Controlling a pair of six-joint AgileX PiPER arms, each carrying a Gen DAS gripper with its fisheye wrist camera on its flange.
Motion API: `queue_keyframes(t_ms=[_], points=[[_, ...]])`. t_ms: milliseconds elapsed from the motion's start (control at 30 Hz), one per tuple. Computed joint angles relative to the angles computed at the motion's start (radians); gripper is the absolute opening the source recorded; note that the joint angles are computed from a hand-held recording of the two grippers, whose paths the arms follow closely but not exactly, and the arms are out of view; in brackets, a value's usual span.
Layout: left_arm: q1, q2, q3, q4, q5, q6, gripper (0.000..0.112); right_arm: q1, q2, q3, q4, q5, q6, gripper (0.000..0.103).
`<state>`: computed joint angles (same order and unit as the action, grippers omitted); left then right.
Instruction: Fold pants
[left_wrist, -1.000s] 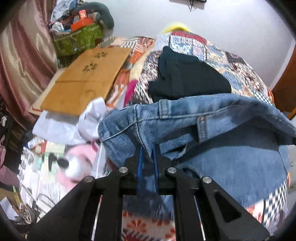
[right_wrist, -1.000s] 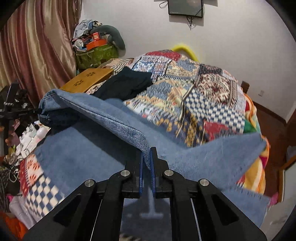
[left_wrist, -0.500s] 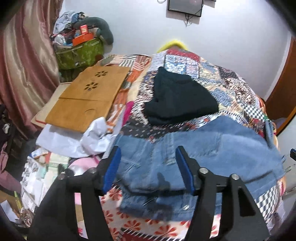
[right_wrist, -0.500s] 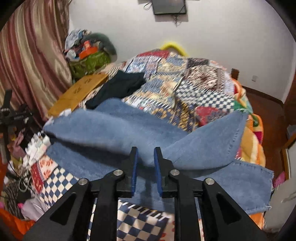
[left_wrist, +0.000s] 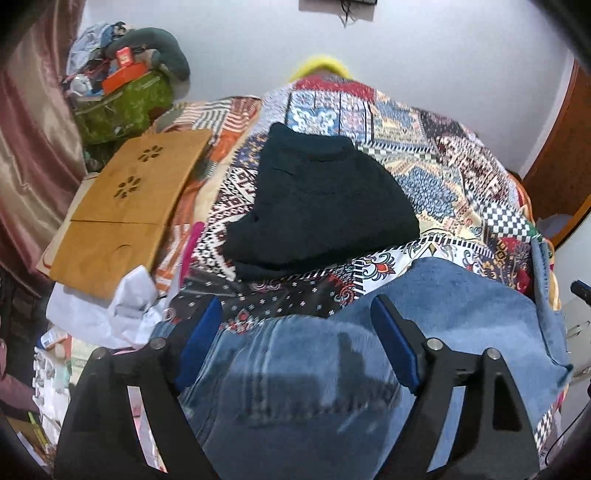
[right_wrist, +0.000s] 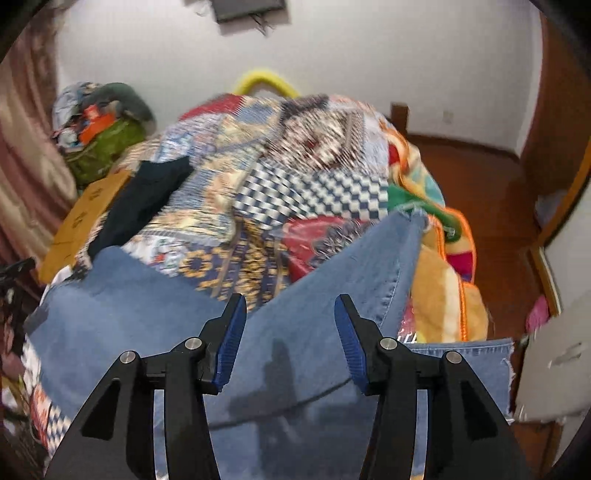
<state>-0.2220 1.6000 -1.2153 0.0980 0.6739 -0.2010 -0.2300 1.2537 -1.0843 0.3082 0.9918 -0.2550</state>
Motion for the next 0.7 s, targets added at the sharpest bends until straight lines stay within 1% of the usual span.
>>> queue_keyframes(t_ms=[133, 233, 267, 367, 433, 467, 567, 600, 633, 667, 700], points=[[-0.029, 0.112, -0.062, 0.013, 0.01, -0.002, 0.083, 0.004, 0.136, -0.034, -0.001, -0.033, 0.064, 0.047], [-0.05, 0.185, -0.096, 0.035, 0.022, -0.008, 0.083, 0.021, 0.218, -0.045, 0.001, -0.064, 0.091, 0.052], [-0.053, 0.2, -0.103, 0.035, 0.026, -0.005, 0.083, 0.023, 0.238, -0.046, 0.007, -0.07, 0.091, 0.054], [-0.055, 0.241, -0.107, 0.003, 0.029, 0.03, 0.083, 0.024, 0.303, -0.04, 0.042, -0.103, 0.05, 0.054], [-0.043, 0.251, -0.104, -0.037, 0.022, 0.053, 0.087, 0.032, 0.325, -0.022, 0.018, -0.142, 0.04, 0.053], [-0.038, 0.254, -0.104, -0.05, 0.022, 0.058, 0.088, 0.029, 0.331, -0.01, 0.017, -0.156, 0.032, 0.047], [-0.018, 0.268, -0.107, -0.103, 0.033, 0.083, 0.091, 0.015, 0.341, -0.004, 0.031, -0.164, -0.009, 0.038], [-0.014, 0.272, -0.11, -0.114, 0.042, 0.087, 0.091, 0.015, 0.331, 0.004, 0.033, -0.167, -0.024, 0.033], [-0.014, 0.274, -0.112, -0.119, 0.053, 0.083, 0.091, 0.015, 0.321, 0.008, 0.035, -0.166, -0.035, 0.029], [-0.016, 0.271, -0.109, -0.115, 0.059, 0.073, 0.091, 0.017, 0.305, 0.014, 0.033, -0.165, -0.04, 0.021], [-0.022, 0.268, -0.107, -0.099, 0.065, 0.053, 0.091, 0.023, 0.282, 0.024, 0.021, -0.168, -0.034, 0.015]])
